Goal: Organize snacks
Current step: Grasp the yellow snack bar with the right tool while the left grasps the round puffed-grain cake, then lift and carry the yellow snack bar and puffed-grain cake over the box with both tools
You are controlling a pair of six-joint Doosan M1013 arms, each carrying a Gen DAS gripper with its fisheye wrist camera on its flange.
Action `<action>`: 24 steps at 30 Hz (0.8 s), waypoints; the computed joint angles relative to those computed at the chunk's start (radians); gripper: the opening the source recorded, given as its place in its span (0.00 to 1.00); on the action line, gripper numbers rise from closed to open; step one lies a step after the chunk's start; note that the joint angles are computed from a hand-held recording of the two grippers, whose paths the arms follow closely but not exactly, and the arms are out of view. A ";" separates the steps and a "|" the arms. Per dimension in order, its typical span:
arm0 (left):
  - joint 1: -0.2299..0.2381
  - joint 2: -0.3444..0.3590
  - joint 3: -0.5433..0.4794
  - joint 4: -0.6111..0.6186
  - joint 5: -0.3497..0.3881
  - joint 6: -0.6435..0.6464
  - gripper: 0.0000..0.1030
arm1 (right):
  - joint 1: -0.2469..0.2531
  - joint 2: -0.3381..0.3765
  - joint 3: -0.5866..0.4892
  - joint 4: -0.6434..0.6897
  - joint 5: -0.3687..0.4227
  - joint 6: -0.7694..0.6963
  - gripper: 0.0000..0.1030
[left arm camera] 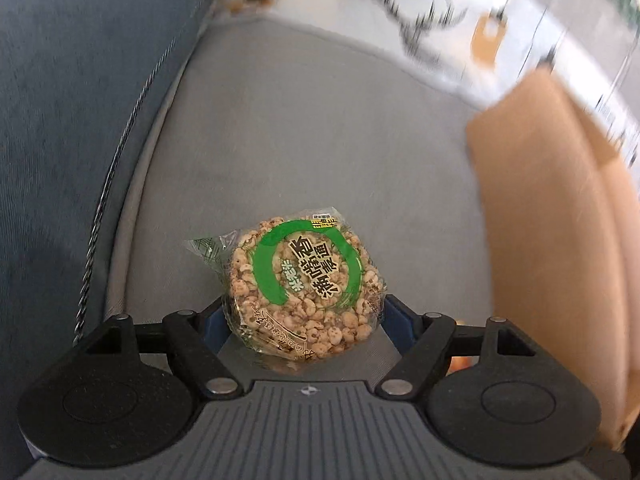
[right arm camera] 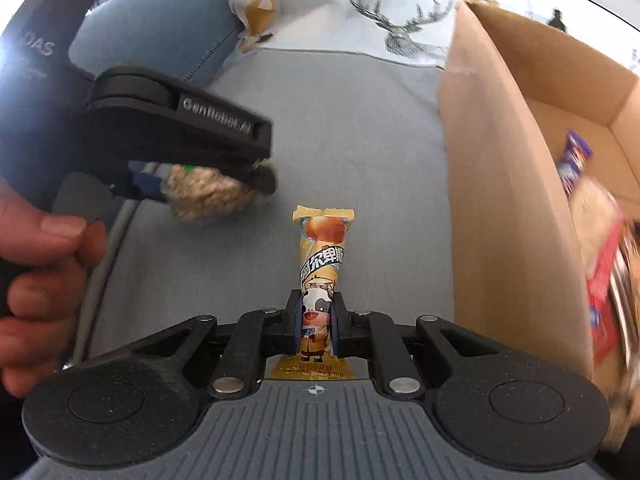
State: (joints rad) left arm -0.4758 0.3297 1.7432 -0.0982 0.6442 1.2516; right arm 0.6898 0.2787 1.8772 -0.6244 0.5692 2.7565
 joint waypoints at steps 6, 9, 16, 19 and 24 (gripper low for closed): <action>-0.021 0.014 -0.024 0.086 0.069 -0.051 0.82 | -0.005 0.002 0.010 0.071 0.009 -0.041 0.16; -0.034 0.025 -0.036 0.119 0.087 -0.061 0.87 | -0.014 0.006 0.007 0.088 0.008 -0.061 0.23; -0.059 0.051 -0.057 0.195 0.112 -0.076 0.91 | -0.014 0.018 0.006 0.069 0.003 -0.064 0.31; -0.064 0.058 -0.061 0.219 0.111 -0.085 0.91 | -0.012 0.017 0.008 0.056 0.002 -0.060 0.31; -0.064 0.060 -0.062 0.224 0.096 -0.098 0.86 | -0.008 0.009 0.014 0.049 -0.003 -0.076 0.15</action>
State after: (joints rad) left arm -0.5395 0.3897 1.6812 0.1255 0.7407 1.1535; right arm 0.6815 0.2878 1.8914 -0.5756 0.5659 2.6808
